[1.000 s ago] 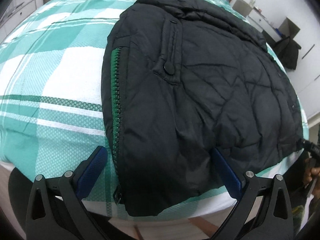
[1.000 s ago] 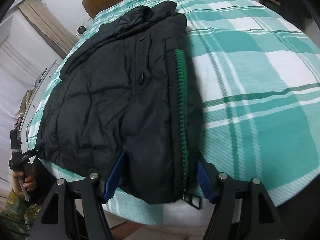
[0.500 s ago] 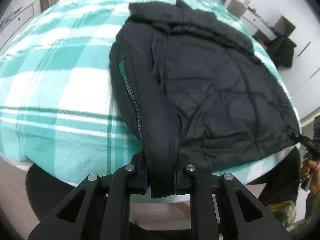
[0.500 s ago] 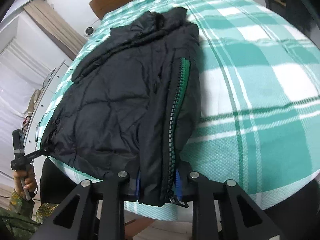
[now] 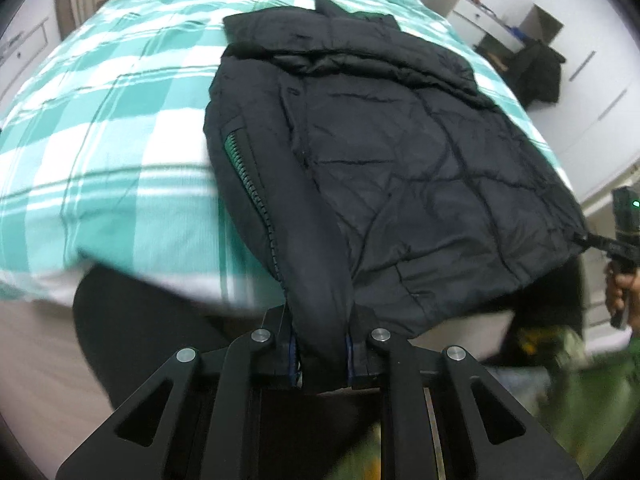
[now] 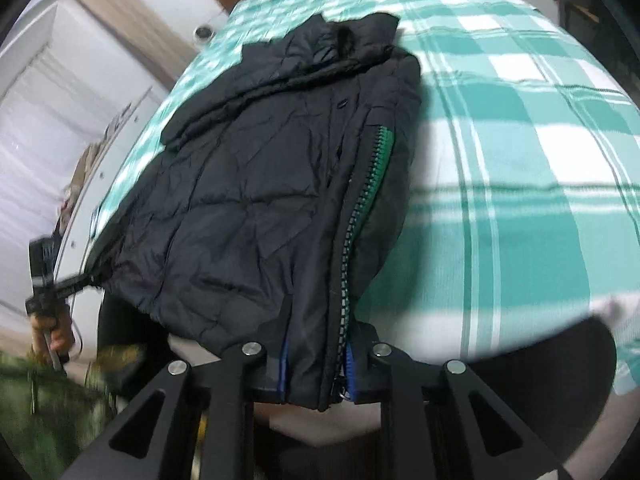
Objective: Fold large clothes
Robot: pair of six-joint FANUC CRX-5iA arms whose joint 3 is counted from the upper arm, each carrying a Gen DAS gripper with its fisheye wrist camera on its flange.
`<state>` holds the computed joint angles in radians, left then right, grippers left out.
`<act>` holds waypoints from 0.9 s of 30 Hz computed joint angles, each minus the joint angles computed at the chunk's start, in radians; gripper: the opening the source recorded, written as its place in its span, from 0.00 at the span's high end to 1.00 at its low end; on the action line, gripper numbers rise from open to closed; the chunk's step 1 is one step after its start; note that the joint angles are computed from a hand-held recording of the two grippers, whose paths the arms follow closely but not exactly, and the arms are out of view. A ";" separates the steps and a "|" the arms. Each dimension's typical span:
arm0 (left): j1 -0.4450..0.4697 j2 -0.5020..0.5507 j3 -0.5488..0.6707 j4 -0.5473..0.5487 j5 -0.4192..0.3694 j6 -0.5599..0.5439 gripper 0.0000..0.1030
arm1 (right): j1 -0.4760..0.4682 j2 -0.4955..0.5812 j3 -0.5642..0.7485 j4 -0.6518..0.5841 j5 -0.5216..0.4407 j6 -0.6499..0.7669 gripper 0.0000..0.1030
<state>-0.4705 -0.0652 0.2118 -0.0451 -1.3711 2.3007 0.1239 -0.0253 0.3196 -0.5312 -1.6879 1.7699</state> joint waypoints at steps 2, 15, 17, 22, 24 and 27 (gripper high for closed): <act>0.026 -0.045 -0.011 0.076 -0.002 0.007 0.86 | -0.041 0.012 0.060 -0.065 -0.106 -0.046 0.82; 0.194 0.078 0.298 0.029 0.144 -0.131 0.86 | -0.153 0.252 0.513 -0.439 0.027 -0.169 0.82; 0.252 0.105 0.279 0.076 0.186 -0.097 0.84 | -0.106 0.316 0.533 -0.384 0.148 -0.191 0.82; 0.313 0.264 0.375 0.066 0.147 -0.115 0.75 | 0.014 0.374 0.438 -0.227 0.415 -0.218 0.82; 0.320 0.279 0.358 0.094 0.145 -0.149 0.68 | 0.032 0.407 0.427 -0.202 0.472 -0.263 0.82; 0.374 0.302 0.307 0.226 0.168 -0.168 0.62 | 0.024 0.482 0.476 -0.217 0.436 -0.360 0.80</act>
